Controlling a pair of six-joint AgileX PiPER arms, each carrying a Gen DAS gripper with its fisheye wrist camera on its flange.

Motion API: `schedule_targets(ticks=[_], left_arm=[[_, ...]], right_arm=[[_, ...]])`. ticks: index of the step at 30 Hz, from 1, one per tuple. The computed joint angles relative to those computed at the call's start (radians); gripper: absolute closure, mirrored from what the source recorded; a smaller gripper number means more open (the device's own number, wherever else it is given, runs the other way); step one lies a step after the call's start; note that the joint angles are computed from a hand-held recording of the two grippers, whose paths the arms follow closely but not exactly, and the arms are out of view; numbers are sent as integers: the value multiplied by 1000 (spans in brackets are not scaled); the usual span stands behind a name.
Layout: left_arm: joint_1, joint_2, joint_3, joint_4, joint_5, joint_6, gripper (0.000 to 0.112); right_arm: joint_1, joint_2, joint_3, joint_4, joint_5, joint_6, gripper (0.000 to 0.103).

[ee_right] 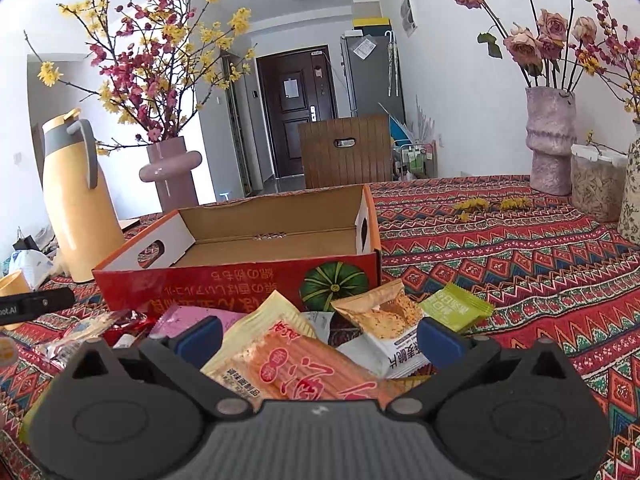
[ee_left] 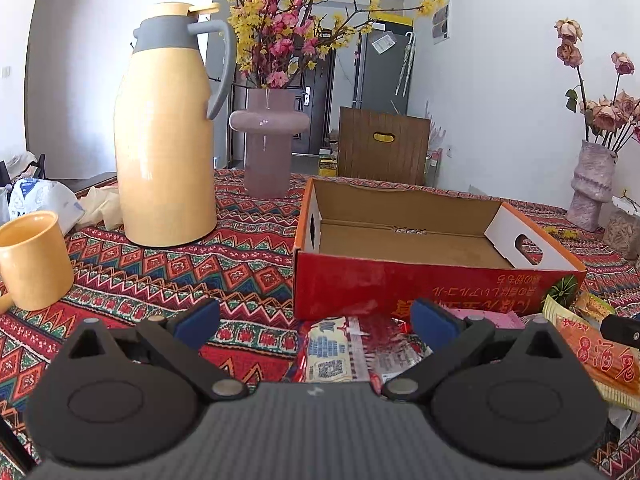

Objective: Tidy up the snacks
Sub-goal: 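Grasp the orange sausage packet with the right gripper while the left grasps a clear packet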

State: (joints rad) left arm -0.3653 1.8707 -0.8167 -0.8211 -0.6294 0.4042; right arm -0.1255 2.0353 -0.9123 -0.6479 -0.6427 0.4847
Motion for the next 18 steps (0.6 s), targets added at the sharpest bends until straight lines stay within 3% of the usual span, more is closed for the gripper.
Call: schedule_targets(ticks=[11, 18], left_arm=[[31, 26, 1, 90, 25, -90, 9], [32, 29, 0, 95, 33, -95, 9]], right_arm=[[8, -14, 17, 67, 81, -116, 0], [23, -28, 30, 28, 98, -186, 0]])
